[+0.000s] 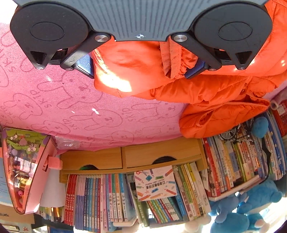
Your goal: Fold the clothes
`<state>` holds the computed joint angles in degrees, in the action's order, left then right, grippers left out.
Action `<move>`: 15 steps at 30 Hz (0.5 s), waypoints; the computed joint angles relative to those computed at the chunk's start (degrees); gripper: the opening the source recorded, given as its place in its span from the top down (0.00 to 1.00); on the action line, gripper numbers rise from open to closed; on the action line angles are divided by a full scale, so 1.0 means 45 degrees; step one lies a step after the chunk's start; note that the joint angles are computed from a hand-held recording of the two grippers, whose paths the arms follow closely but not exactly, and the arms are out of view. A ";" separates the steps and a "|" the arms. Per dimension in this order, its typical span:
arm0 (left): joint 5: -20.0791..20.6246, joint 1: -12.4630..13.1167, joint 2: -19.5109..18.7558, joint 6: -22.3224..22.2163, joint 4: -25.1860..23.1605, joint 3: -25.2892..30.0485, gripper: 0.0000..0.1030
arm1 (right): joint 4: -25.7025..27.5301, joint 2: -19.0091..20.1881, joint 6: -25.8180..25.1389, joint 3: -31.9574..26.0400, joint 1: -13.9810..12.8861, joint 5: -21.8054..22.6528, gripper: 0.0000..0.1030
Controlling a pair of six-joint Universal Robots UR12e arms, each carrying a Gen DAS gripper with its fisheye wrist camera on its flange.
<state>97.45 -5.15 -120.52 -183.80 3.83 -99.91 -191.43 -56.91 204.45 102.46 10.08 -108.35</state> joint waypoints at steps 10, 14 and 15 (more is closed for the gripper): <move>0.1138 -0.0452 0.0580 0.4009 0.3751 -0.1802 0.13 | -0.0438 -0.0462 -0.1045 0.0269 0.0564 -0.0125 0.00; 0.3319 -0.0822 -0.0328 0.6303 0.4195 -0.1454 0.13 | -0.0364 -0.0581 -0.2132 0.0345 0.0778 -0.0189 0.00; 0.3574 -0.0808 -0.0449 0.6454 0.4294 -0.1410 0.13 | -0.0308 -0.0583 -0.2396 0.0361 0.0818 -0.0287 0.00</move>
